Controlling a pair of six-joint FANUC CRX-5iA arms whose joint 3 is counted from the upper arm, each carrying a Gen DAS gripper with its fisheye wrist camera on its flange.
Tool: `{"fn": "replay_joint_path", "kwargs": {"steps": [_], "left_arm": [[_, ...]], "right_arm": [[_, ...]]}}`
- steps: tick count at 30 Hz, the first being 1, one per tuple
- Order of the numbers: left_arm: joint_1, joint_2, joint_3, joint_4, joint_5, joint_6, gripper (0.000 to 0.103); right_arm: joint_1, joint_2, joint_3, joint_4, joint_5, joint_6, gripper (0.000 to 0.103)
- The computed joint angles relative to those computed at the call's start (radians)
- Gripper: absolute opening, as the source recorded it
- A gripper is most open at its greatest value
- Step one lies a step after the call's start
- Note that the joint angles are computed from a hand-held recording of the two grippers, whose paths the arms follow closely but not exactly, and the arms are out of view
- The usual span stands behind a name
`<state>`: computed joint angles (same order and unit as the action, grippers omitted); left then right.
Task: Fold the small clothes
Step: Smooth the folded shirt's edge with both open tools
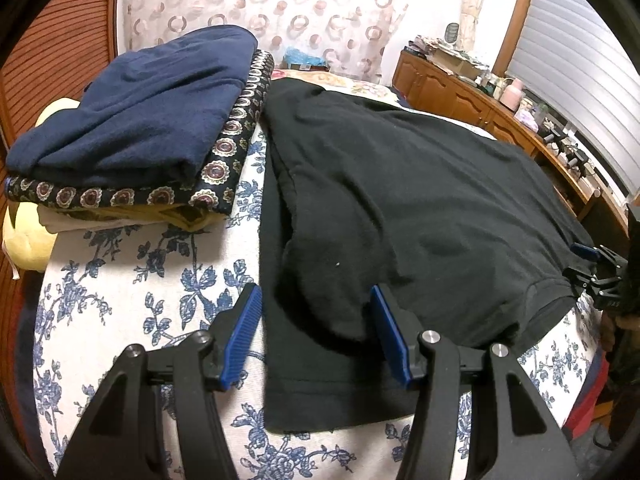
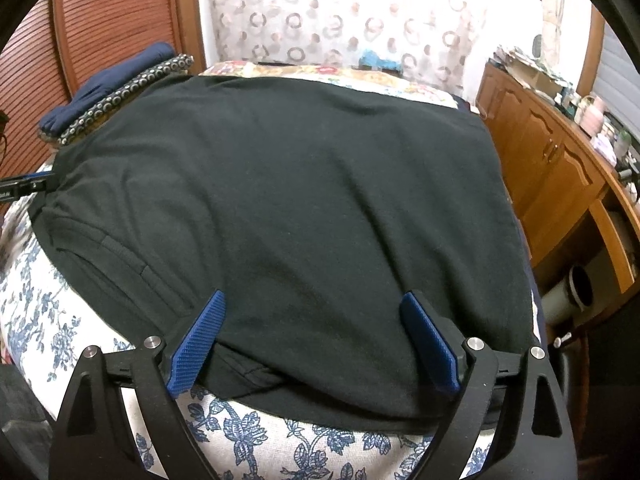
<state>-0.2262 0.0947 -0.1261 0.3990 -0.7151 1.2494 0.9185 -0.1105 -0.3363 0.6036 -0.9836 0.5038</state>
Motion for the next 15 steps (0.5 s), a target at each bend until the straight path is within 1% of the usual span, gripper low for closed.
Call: {"fn": "replay_joint_path", "kwargs": {"steps": [4,6,8,11,15], "left_arm": [[-0.010,0.007,0.019,-0.038,0.001,0.029,0.056],[-0.016,0.009,0.028,-0.066,0.004,0.051,0.053],[-0.017,0.012,0.034,-0.076,0.003,0.059,0.048],[-0.018,0.020,0.045,-0.086,0.003,0.064,0.043],[-0.024,0.024,0.056,-0.115,0.001,0.079,0.043]], "right_arm": [[-0.001,-0.005,-0.009,0.008,0.008,-0.004,0.092],[-0.003,-0.011,-0.015,0.010,0.014,-0.004,0.092],[0.001,-0.011,-0.020,0.021,0.013,-0.016,0.092],[0.005,-0.015,-0.028,0.032,0.010,-0.034,0.092],[0.010,-0.012,-0.027,0.038,0.000,-0.052,0.092]]}}
